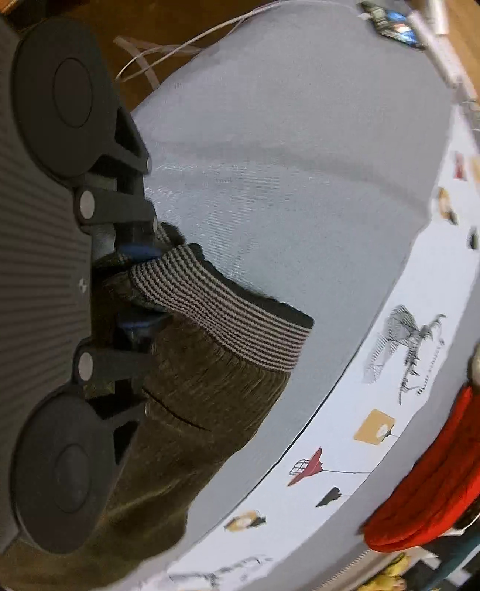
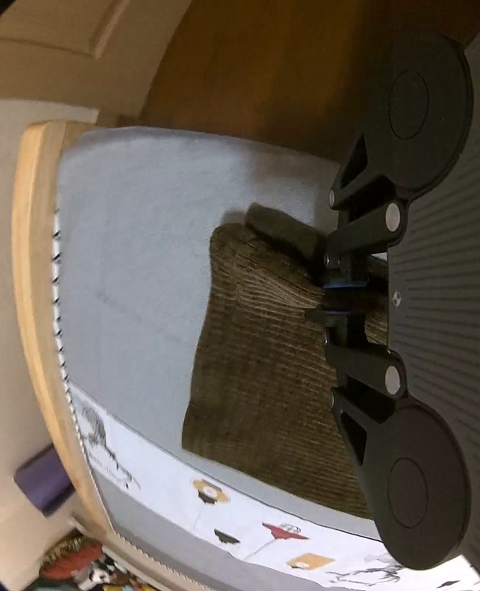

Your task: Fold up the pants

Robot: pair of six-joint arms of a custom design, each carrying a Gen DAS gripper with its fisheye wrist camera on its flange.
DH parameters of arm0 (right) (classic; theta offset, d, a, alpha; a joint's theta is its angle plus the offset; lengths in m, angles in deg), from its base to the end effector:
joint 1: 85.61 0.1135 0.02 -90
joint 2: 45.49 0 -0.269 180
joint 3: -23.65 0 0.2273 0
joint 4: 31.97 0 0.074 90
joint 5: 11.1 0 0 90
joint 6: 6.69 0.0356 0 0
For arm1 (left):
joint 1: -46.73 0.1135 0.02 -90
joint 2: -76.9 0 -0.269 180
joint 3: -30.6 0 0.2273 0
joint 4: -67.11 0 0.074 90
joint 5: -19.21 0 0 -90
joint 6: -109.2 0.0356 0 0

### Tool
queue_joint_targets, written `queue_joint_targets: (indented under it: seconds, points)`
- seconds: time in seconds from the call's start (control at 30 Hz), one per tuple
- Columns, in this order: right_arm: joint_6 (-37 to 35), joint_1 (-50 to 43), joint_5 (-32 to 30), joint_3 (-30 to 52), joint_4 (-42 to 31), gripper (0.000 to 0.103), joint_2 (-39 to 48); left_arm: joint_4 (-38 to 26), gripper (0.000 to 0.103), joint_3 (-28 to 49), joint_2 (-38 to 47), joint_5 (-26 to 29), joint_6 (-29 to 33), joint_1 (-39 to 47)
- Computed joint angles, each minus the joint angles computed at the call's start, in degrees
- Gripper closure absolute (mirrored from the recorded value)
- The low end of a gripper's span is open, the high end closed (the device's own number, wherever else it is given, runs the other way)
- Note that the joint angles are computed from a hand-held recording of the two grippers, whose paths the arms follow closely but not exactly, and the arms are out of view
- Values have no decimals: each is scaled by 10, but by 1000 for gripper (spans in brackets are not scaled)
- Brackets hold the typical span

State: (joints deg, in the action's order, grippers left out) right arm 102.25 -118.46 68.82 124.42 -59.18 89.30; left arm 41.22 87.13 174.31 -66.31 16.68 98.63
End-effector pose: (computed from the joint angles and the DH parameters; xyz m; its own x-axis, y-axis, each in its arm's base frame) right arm 0.3818 -0.2391 0.0816 -0.5461 0.7330 -0.4054 0.6772 0.6712 0.3013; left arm 0.1686 0.2105 0.1309 -0.5328 -0.7506 -0.3909 -0.7897 0.6070 -0.0891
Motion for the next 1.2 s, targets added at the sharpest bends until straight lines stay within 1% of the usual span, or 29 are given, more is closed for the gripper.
queue_joint_targets:
  seconds: [0.03, 0.07, 0.13, 0.17, 0.2, 0.23, 0.27, 0.33, 0.4, 0.43, 0.47, 0.5, 0.57, 0.6, 0.63, 0.67, 0.73, 0.77, 0.9, 0.93, 0.97, 1.0, 1.07, 1.17, 1.2]
  points:
    - [-8, 2, 11, -9, 9, 84, -6, 30, 50, -27, -24, -34, -4, -16]
    - [-13, 2, 20, -18, 19, 82, -13, 66, 44, -57, -54, -78, -12, -39]
    - [-13, -3, 33, -31, 35, 72, -22, 148, 39, -125, -115, -182, -26, -99]
    - [-10, -5, 35, -37, 41, 69, -25, 198, 39, -166, -147, -222, -22, -136]
    - [-8, -11, 32, -42, 47, 63, -28, 240, 38, -201, -177, -234, -6, -168]
    - [-8, -18, 24, -44, 47, 60, -31, 270, 37, -226, -199, -222, 12, -193]
    - [-9, -23, 14, -49, 51, 59, -31, 282, 37, -244, -219, -182, 24, -216]
    - [-7, -26, -2, -51, 47, 53, -31, 275, 37, -261, -238, -96, 37, -253]
    - [-7, -29, -13, -50, 39, 49, -28, 292, 39, -280, -223, -45, 36, -310]
    - [-4, -30, -20, -46, 31, 48, -26, 309, 50, -285, -198, -25, 37, -335]
    - [1, -32, -25, -45, 26, 48, -24, 322, 64, -286, -166, -14, 42, -355]
    - [9, -34, -29, -48, 23, 48, -25, 318, 67, -277, -124, -17, 47, -376]
    - [25, -39, -42, -47, 13, 46, -22, 259, 67, -226, -12, -40, 61, -406]
    - [31, -42, -50, -42, 7, 45, -17, 284, 67, -234, 9, -32, 74, -401]
    - [36, -43, -55, -35, -1, 45, -10, 291, 67, -240, 2, -36, 73, -404]
    - [39, -44, -57, -29, -9, 45, -5, 274, 67, -238, -16, -35, 70, -403]
    - [47, -45, -59, -23, -13, 44, 3, 291, 64, -261, -47, -18, 70, -394]
    - [52, -45, -61, -22, -10, 43, 4, 285, 62, -262, -54, -10, 67, -389]
    - [59, -39, -51, -26, 9, 43, 6, 261, 62, -249, -47, -3, 56, -377]
    - [61, -38, -46, -29, 17, 43, 5, 255, 61, -248, -49, 0, 59, -372]
    - [62, -36, -42, -32, 22, 43, 3, 275, 58, -240, -21, -6, 49, -384]
    - [61, -36, -39, -31, 24, 43, 3, 273, 56, -240, -22, -6, 52, -386]
    - [52, -31, -31, -25, 18, 48, 7, 288, 53, -230, 1, -13, 63, -391]
    - [38, -28, -20, -24, 18, 59, 8, 304, 52, -238, 7, -31, 64, -408]
    - [32, -27, -20, -23, 18, 67, 8, 305, 52, -240, 6, -32, 65, -408]
